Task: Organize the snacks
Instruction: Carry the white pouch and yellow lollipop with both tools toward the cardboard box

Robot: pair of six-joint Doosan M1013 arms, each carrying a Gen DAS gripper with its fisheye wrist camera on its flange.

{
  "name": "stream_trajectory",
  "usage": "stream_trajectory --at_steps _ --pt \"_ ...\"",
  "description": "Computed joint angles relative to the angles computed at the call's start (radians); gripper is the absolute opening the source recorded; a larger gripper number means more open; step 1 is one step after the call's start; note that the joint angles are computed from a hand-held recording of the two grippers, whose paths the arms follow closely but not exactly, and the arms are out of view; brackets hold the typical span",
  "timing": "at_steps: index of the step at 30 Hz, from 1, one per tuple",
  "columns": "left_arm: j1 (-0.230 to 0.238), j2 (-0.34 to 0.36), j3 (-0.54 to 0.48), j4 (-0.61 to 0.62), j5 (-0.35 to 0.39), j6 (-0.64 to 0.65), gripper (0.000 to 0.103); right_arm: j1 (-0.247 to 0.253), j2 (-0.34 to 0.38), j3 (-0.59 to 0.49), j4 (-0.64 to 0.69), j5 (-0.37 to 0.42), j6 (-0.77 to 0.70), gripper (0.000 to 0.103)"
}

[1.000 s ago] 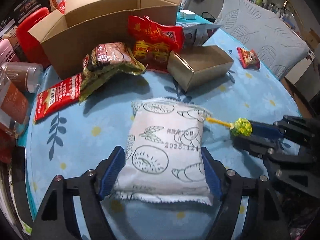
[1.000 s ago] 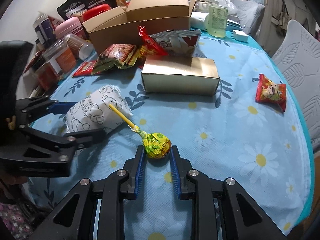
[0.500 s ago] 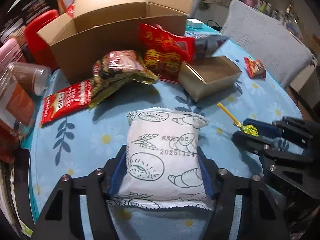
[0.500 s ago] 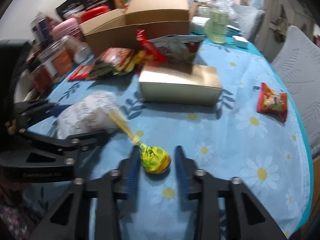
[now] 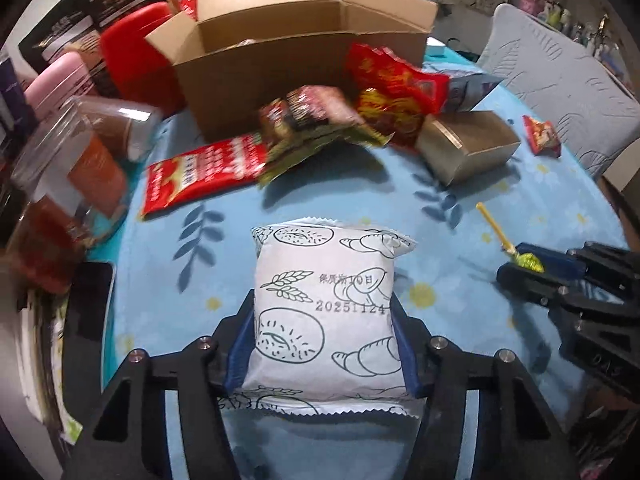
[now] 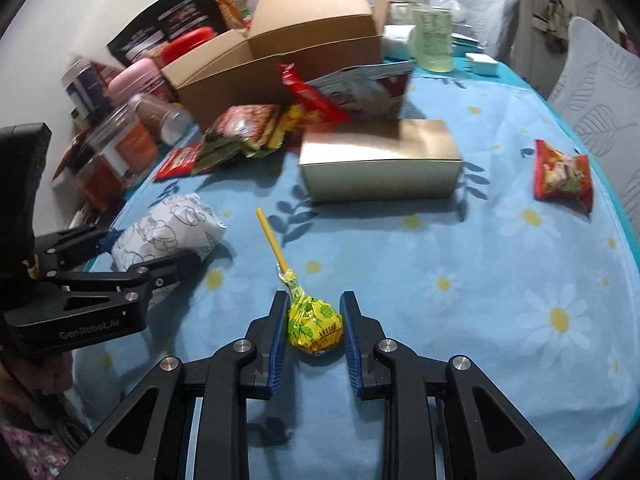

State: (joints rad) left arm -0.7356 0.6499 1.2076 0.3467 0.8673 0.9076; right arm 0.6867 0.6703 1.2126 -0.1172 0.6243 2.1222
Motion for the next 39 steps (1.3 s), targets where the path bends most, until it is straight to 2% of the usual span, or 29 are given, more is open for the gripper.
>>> stream_trajectory --at_steps 4,9,16,22,26,34,39 --pt "0.009 -0.004 0.019 -0.011 -0.030 -0.014 0.061 0.006 0.019 -0.033 0.019 0.018 -0.046 0.025" --pt "0.015 0.001 0.018 -0.006 -0.054 -0.031 0.064 0.009 0.034 -0.061 -0.001 0.042 -0.028 0.025" --pt "0.019 -0.003 0.022 -0.004 -0.062 -0.038 0.059 0.012 0.041 -0.074 -0.021 0.058 -0.010 0.025" --pt "0.029 -0.014 0.020 -0.038 -0.062 -0.021 0.058 0.009 0.038 -0.075 0.016 0.047 -0.046 0.025" --pt "0.028 -0.026 0.021 -0.001 -0.078 -0.037 0.058 0.010 0.037 -0.086 0.027 0.042 -0.079 0.025" --pt "0.037 -0.048 0.007 0.031 -0.142 -0.064 0.058 0.010 0.036 -0.128 0.009 0.024 -0.110 0.025" --pt "0.044 -0.048 -0.016 0.054 -0.183 -0.085 0.058 0.012 0.036 -0.160 -0.049 -0.005 -0.097 0.025"
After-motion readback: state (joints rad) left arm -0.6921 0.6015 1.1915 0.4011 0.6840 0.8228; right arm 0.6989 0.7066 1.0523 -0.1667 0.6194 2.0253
